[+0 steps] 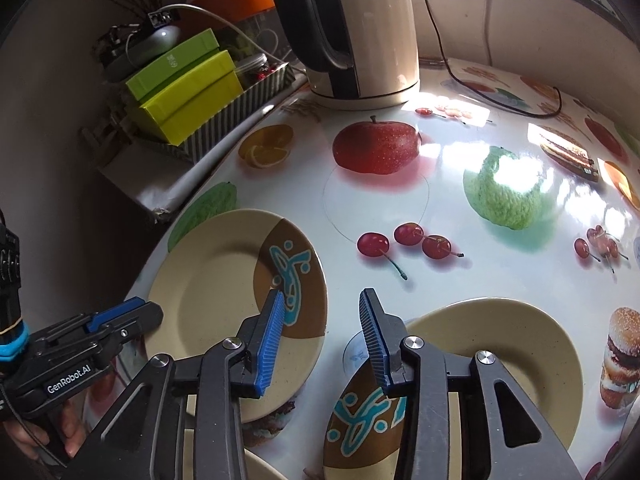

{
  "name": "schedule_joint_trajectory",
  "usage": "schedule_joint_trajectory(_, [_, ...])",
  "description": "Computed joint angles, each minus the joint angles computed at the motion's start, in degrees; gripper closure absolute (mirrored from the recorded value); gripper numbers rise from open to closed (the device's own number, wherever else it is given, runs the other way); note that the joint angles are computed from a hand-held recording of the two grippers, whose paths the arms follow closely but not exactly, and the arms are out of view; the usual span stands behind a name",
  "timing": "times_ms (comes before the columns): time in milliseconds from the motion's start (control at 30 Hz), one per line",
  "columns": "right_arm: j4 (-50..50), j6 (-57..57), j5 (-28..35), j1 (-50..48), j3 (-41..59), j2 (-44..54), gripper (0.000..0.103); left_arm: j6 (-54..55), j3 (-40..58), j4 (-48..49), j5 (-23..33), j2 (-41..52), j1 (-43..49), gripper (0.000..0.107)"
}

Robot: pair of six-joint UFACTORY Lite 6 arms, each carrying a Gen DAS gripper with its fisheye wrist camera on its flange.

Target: Organize plates and bowls

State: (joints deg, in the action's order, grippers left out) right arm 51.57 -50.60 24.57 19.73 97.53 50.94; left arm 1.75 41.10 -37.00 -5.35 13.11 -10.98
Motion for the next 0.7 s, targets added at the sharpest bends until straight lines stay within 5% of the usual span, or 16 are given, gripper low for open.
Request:
schedule_joint_trajectory(333, [3.11,-1.64,3.91,-0.91,2.45,2.42,0.082,3.03,0.79,-2.79,-0.23,0.36,-0.80,0.087])
schedule_joint_trajectory(700, [5.02,-2.64,5.37,-1.56,2.83,2.88,0.086,3.12,0.92,-3.63,-0.65,0.59,-0.85,0.088])
